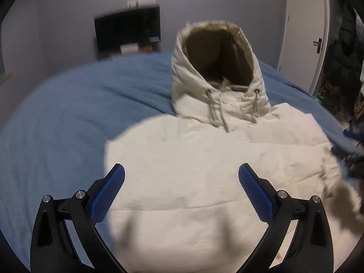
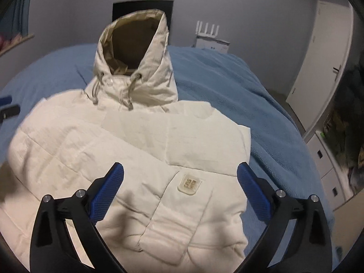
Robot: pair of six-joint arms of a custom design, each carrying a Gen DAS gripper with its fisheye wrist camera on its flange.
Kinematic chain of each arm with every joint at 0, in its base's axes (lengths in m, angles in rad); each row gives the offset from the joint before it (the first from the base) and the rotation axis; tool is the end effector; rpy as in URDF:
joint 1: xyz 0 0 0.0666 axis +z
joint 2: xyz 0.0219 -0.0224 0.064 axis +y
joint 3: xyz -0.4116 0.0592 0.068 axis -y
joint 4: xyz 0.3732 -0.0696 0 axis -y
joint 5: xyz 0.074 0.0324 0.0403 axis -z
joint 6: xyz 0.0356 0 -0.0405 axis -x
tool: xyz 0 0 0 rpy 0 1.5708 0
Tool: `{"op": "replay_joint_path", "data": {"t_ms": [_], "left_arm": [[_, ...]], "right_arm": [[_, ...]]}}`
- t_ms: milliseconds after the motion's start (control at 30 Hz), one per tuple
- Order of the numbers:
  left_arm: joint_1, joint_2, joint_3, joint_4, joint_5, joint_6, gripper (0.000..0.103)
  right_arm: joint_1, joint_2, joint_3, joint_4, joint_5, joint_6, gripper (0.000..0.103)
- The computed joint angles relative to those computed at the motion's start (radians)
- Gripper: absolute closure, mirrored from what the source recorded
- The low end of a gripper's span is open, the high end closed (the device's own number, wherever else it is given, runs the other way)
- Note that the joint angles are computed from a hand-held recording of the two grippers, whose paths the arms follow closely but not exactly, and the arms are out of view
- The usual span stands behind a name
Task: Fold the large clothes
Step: 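Open the right tool and smooth the folded jacket, then grasp the hood with the right tool while the left tool grasps the hood edge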
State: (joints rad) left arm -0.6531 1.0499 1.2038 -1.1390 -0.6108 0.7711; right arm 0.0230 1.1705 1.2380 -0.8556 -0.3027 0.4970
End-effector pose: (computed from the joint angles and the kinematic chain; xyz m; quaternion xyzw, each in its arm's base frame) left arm 0.2518 -0.1674 0.4926 -0.1405 0.9064 0.0380 0.3965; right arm 0.3722 0.0188 0.4846 -0.2905 0.8683 0.0469 0.3993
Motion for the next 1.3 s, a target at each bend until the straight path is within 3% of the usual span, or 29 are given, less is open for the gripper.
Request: {"op": "replay_joint_path", "data": {"t_ms": [67, 200, 400, 567, 667, 767, 933, 1033, 1133, 1200, 1300], "left_arm": [[0.032, 0.014, -0.021, 0.048, 0.054, -0.007, 0.007], [0.079, 0.061, -0.072, 0.06, 0.133, -0.028, 0.007], [0.08, 0.033, -0.167, 0.169, 0.126, -0.045, 0.005], [0.089, 0.07, -0.119, 0.107, 0.147, -0.07, 0.005], [0.1, 0.065, -0.088, 0.105, 0.144, -0.091, 0.006], [0.139, 0.084, -0.041, 0.098, 0.16, -0.135, 0.006], [0.244, 0.144, 0.058, 0.106, 0.181, -0.203, 0.006], [0.288, 0.183, 0.111, 0.099, 0.177, -0.232, 0.006], [0.323, 0.205, 0.146, 0.088, 0.186, -0.217, 0.007], [0.349, 0.205, 0.149, 0.104, 0.226, -0.215, 0.007], [0.366, 0.217, 0.166, 0.099, 0.226, -0.234, 0.007]], "right_arm": [[0.006, 0.029, -0.002, -0.012, 0.013, -0.007, 0.008], [-0.011, 0.105, -0.006, -0.071, 0.003, -0.047, 0.008], [-0.038, 0.145, -0.012, -0.099, -0.08, -0.077, 0.007], [-0.032, 0.17, 0.038, -0.176, -0.06, -0.066, 0.007], [-0.013, 0.12, 0.029, -0.06, -0.052, -0.075, 0.007], [0.024, 0.149, 0.094, -0.048, -0.089, -0.107, 0.007], [0.126, 0.262, 0.264, -0.049, -0.08, -0.217, 0.007], [0.208, 0.336, 0.374, 0.021, 0.004, -0.285, 0.007], [0.262, 0.423, 0.491, 0.041, 0.066, -0.343, 0.008], [0.284, 0.482, 0.568, 0.032, 0.075, -0.384, 0.011], [0.306, 0.53, 0.632, -0.008, 0.114, -0.361, 0.043]]}}
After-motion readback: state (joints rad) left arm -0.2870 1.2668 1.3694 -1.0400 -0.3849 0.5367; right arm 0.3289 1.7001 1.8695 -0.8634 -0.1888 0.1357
